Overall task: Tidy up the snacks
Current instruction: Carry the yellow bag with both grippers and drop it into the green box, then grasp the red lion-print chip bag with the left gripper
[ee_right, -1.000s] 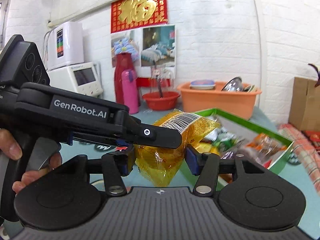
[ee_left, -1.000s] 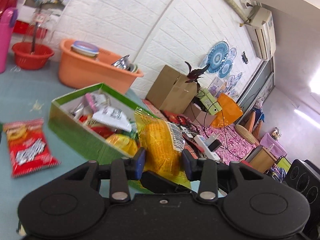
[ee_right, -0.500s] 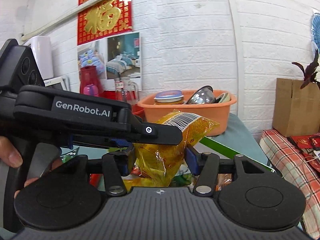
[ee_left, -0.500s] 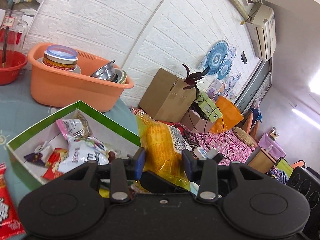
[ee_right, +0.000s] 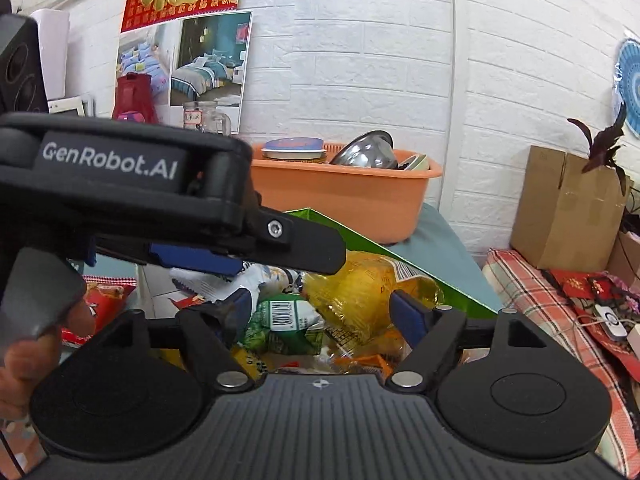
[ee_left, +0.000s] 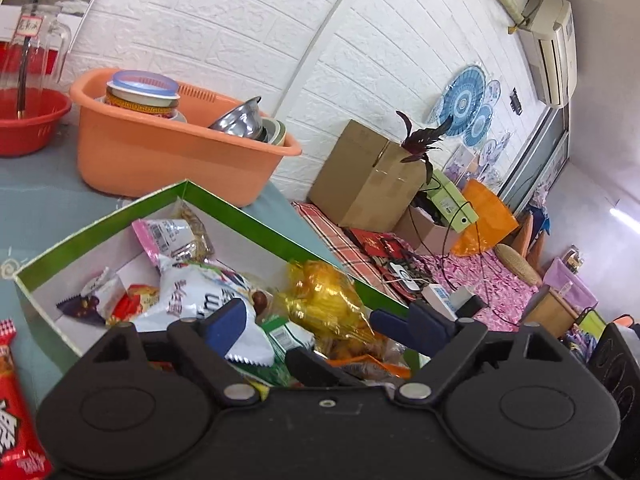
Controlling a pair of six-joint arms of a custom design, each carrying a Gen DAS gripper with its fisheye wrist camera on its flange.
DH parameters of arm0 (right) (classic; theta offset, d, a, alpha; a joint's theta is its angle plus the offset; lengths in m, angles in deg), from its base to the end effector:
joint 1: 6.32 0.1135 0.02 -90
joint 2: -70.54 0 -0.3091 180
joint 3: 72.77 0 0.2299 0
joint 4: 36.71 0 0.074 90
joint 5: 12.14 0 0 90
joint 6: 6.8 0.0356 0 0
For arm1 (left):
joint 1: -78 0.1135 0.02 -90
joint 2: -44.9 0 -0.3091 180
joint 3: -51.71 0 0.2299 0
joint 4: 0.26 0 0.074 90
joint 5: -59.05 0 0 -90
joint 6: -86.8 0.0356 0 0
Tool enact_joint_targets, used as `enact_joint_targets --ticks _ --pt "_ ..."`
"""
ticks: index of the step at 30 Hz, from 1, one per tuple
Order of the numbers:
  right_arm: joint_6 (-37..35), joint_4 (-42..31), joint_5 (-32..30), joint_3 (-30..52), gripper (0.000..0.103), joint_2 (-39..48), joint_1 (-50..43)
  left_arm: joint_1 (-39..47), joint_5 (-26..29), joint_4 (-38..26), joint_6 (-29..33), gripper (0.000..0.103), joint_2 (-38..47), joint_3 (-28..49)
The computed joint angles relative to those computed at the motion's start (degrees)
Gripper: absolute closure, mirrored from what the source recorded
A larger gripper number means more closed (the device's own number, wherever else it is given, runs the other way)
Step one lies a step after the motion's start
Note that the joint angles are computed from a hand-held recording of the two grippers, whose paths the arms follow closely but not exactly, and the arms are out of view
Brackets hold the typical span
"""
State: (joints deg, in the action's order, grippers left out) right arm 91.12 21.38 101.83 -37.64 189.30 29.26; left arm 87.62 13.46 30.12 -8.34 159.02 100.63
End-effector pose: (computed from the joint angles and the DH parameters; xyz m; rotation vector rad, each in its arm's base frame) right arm 0.2446 0.1572 0.1101 -0.2137 1.9648 0.0714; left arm 0.3240 0.0296 0.1301 0.1692 2.0755 -0.7891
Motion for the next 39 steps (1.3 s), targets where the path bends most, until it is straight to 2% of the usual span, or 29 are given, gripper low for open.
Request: enact_joint_targets --ticks 7,10,14,15,18,22,29,30,32,33,34,36,39 --pt "1.76 1.15 6.51 -4.92 0.000 -6.44 7.50 6.98 4.88 1.47 1.53 0.000 -8.62 -10.24" --pt "2.76 0.28 8.78 -6.24 0.000 -8.74 11.71 13.29 8.28 -1.14 4.66 0.000 -11.38 -13.36" --pt "5.30 -4.46 10.08 -5.94 0.000 -11.97 17.17 23.43 10.95 -4.01 10.87 0.000 -11.38 -16.13" --pt "5.92 -6.38 9.25 -5.49 0.000 -12.64 17.99 25.67 11.26 -6.25 12.55 0.000 -11.34 -15.79" --pt "6.32 -5.42 8.68 -4.92 0.000 -10.87 20.92 31.73 12.23 -10.90 16.65 0.000 -9.96 -14.20" --pt "8.38 -10.03 9.57 -1.54 0.000 -8.37 23.63 34.56 9.58 -8.96 16.19 0.000 -5.95 -12.39" --pt "12.82 -12.90 9.93 -0.47 0.000 -6.00 25.96 29.79 0.42 -2.58 9.82 0.000 3.86 -6.91" --pt "13.24 -13.18 10.17 -0.53 0.000 -5.84 26.21 29.14 -0.35 -2.83 8.84 0.003 5.20 -5.52" --pt "14.23 -14.12 10.69 -0.42 0.000 -5.53 26.51 27.89 -1.39 -4.20 7.10 0.021 7.15 -2.81" --pt "14.64 -14.37 10.65 -0.44 0.000 -5.36 26.41 27.27 -2.23 -4.85 6.36 0.035 7.78 -1.83" --pt "15.23 -14.68 10.75 -0.40 0.000 -5.14 26.47 27.05 -2.38 -3.62 6.17 0.061 8.36 -1.79" --pt "15.96 -14.81 10.48 -0.48 0.000 -4.82 26.23 27.26 -1.12 -7.22 9.77 0.103 8.49 -0.60" --pt "16.58 -13.33 9.29 -1.23 0.000 -3.90 26.40 29.05 2.89 -14.72 19.05 0.103 7.82 -0.61"
